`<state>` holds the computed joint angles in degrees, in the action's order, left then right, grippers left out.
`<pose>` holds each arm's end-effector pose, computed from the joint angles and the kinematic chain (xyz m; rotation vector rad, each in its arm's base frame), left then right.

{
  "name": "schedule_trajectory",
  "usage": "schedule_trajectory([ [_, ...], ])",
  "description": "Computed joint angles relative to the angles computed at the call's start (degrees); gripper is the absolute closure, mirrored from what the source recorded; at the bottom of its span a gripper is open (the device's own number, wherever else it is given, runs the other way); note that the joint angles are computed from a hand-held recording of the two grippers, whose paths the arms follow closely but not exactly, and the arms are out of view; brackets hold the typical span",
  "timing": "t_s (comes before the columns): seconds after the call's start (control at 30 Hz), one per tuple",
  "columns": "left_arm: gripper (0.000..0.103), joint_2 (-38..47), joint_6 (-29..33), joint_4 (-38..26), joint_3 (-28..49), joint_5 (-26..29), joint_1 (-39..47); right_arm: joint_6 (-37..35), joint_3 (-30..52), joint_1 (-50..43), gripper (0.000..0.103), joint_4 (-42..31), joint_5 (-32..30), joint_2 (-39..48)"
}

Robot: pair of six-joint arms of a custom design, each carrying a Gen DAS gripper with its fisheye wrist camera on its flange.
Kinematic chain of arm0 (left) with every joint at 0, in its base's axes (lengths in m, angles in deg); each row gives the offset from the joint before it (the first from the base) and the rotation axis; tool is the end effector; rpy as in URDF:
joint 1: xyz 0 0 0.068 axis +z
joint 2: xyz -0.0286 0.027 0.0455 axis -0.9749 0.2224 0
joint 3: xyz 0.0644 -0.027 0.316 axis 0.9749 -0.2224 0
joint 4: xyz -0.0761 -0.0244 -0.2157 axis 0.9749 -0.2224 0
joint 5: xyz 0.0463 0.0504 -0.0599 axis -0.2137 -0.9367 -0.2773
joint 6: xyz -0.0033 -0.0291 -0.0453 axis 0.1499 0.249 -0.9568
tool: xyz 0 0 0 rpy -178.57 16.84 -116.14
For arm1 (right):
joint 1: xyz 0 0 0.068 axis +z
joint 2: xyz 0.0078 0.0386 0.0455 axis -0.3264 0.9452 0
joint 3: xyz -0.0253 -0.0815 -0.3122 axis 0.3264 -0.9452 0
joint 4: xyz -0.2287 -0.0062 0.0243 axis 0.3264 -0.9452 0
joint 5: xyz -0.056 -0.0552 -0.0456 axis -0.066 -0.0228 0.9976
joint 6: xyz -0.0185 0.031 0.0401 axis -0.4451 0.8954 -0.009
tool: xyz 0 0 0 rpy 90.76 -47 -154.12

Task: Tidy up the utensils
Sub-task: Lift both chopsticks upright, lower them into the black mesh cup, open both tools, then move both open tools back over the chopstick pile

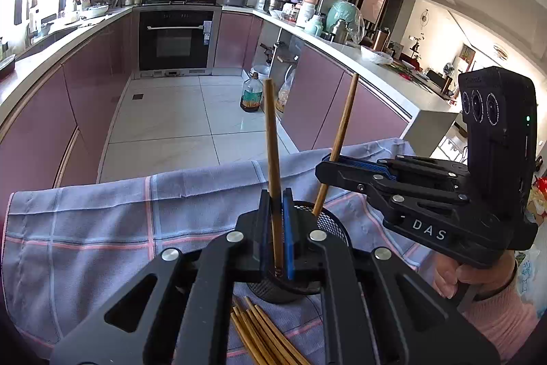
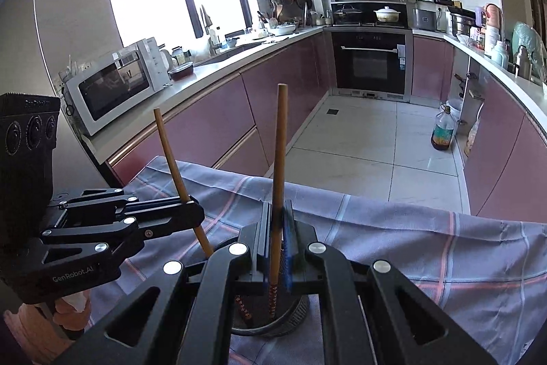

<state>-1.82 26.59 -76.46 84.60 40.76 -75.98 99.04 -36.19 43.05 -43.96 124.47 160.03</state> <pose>0.2545 -0.0205 0.2861 0.9867 2.1452 -0.7469 0.1237 0.1829 0.2564 0.2186 2.2333 0.1803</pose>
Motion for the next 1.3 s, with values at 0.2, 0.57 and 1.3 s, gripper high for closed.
schedule_trajectory([
  [0.2,0.094,3.3,-1.5,4.5,-1.4,-1.0,0.7,1.3,-0.8,-1.4,0.085,1.4,0.1,0.7],
  [0.57,0.067,-2.5,0.3,13.8,-10.9,1.9,9.5,11.0,0.8,9.0,0.075,-6.8,10.6,-0.9],
  [1.3,0.053,8.5,38.5,12.4,-27.4,-3.7,32.7,24.2,-0.9,23.6,0.067,6.6,-0.7,20.0],
])
